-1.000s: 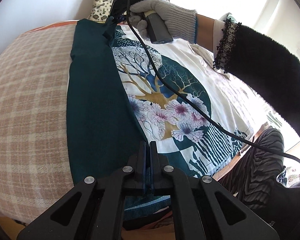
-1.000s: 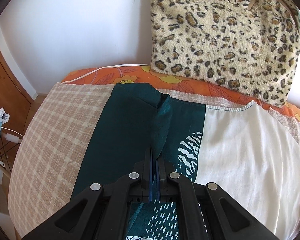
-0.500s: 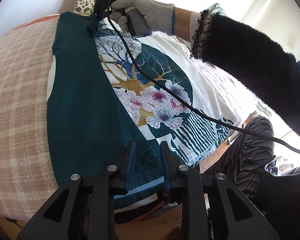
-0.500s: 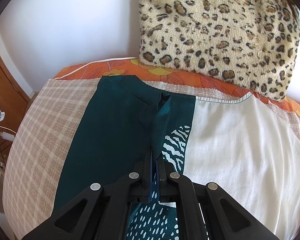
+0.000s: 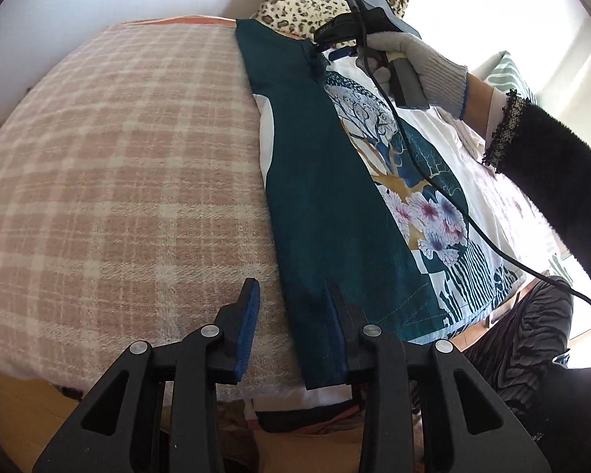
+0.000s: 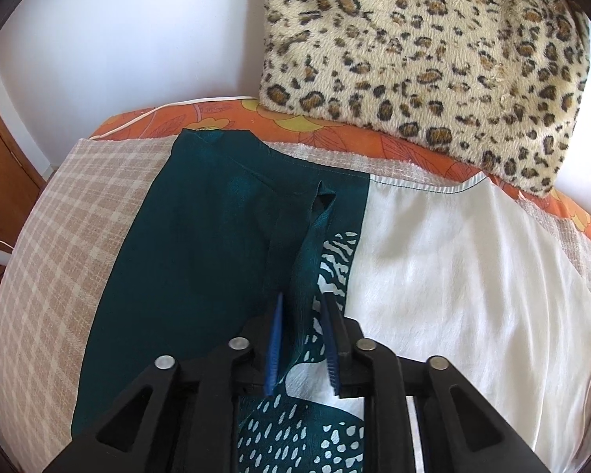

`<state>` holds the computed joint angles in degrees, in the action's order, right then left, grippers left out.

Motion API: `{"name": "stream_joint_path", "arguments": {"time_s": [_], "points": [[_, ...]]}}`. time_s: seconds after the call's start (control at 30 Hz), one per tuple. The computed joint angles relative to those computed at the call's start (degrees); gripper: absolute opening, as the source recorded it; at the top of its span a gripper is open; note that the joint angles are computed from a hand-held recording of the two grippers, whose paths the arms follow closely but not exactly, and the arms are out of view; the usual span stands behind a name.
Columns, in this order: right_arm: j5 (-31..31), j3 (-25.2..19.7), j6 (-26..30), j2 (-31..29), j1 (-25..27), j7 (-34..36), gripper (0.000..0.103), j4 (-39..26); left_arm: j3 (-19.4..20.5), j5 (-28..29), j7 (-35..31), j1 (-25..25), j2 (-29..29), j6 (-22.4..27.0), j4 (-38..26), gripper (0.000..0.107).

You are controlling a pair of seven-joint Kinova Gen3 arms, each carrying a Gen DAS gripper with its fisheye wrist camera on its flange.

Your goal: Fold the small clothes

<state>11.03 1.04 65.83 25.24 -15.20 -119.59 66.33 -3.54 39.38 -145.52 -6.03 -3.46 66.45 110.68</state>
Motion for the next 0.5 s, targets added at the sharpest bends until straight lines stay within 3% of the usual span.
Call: {"name": "stream_joint_path", "arguments": {"time_s": [0.17, 0.33, 0.5], "points": [[0.24, 0.67, -0.47, -2.94, 0.80, -2.61, 0.037, 0.89, 0.17, 0.77, -2.16, 1.24, -2.41, -3.25, 0.97, 0.031], [-0.94, 0.24, -3.64, -9.05, 3.31, -3.25, 0.037, 6.14, 0.07, 1.57, -2.86, 2.56, -3.48, -4.35, 1.04, 0.031], [-0.86, -0.43, -5.99, -16.20, 5.29, -2.60, 0.046, 11.97, 0.59, 2.32, -4.77, 4.88, -5.10, -6.17, 1.87, 0.031]]}}
